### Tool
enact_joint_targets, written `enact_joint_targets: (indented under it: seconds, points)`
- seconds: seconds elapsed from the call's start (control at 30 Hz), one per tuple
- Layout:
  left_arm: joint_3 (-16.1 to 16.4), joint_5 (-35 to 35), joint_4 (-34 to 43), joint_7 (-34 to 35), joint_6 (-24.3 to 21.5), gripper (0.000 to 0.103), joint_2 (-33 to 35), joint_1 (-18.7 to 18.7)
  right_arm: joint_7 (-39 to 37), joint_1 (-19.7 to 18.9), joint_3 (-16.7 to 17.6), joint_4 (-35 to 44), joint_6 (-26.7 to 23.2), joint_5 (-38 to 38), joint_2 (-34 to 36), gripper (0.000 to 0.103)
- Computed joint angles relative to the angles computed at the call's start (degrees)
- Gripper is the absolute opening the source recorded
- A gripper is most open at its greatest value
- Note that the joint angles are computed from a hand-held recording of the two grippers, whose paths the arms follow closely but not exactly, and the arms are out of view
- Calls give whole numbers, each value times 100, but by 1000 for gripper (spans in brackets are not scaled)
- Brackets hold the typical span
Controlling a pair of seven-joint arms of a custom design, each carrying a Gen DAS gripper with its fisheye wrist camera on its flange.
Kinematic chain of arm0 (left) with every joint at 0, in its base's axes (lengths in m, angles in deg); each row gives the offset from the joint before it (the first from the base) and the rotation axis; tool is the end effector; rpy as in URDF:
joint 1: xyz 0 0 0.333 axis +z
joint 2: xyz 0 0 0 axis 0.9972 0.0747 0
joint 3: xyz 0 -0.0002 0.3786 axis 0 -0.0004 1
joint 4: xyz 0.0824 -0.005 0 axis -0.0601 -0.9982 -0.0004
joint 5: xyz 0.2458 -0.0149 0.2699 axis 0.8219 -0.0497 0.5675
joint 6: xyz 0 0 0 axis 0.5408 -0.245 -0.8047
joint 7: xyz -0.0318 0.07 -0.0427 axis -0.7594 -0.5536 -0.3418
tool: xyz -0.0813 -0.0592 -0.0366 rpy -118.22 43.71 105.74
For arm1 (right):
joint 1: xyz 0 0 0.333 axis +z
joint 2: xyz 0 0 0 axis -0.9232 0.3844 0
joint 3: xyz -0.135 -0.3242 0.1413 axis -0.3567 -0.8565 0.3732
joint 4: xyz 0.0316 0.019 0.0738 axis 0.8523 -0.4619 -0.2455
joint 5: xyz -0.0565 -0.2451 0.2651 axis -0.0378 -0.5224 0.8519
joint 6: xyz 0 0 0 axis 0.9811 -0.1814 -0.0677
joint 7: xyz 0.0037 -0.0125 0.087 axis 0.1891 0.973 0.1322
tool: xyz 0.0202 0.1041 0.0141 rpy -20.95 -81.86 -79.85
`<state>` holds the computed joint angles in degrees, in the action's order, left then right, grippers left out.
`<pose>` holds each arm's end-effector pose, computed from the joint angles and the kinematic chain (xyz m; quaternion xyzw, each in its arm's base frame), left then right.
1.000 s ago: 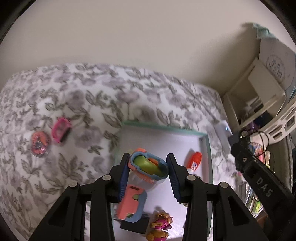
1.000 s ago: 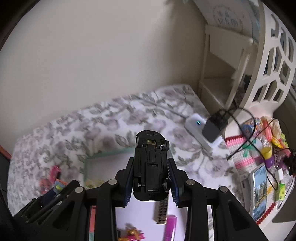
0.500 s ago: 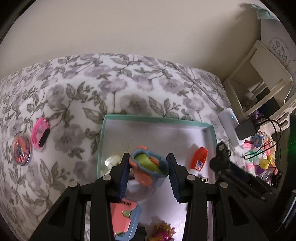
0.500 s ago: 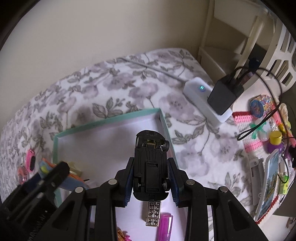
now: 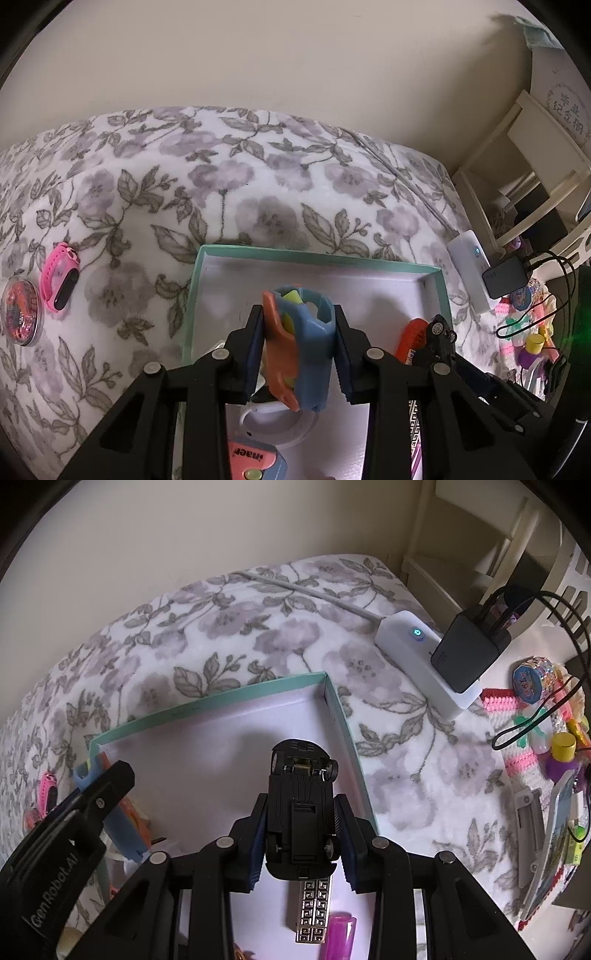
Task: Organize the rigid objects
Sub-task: 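Carry the folding toy and toy car with both grippers into the tray, then open both grippers to release the folding toy and toy car in the tray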
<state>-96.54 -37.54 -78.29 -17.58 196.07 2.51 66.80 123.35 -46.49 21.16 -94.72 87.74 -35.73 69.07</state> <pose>0.4204 -0.3061 0.4355 -0.8083 0.5299 -0.2274 0.1188 0.4593 0.2404 0.4467 -0.7355 0.6520 -0.1184 0.1410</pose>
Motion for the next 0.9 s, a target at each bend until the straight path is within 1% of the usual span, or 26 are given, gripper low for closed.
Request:
enact_joint_targets:
  seconds: [0.1, 0.23, 0.33, 0.43, 0.67, 0.73, 0.8, 0.9]
  points:
    - [28, 133, -23, -138, 110, 36, 35, 8, -79, 17, 9, 9, 33, 79, 49, 36]
    - [44, 30, -64, -63, 310, 36, 68, 35, -30, 50, -1, 20, 33, 35, 61, 36]
    - [51, -53, -71, -9, 321, 36, 86, 30, -40, 55, -8, 21, 22, 63, 65, 36]
    - [45, -222, -84, 151, 354, 36, 102, 38, -75, 59, -11, 29, -8, 105, 80, 36]
    - [58, -396, -95, 374, 469, 36, 119, 33, -144, 50, -14, 17, 19, 221, 24, 37]
    - [56, -438, -85, 447, 442, 36, 116, 25, -131, 40, -9, 17, -3, 219, 4, 37]
    - [38, -630, -108, 607, 498, 36, 118, 43, -106, 27, -5, 10, 8, 211, -7, 37]
    - [46, -761, -158, 708, 609, 39, 100, 51, -132, 9, -2, 7, 5, 285, -9, 38]
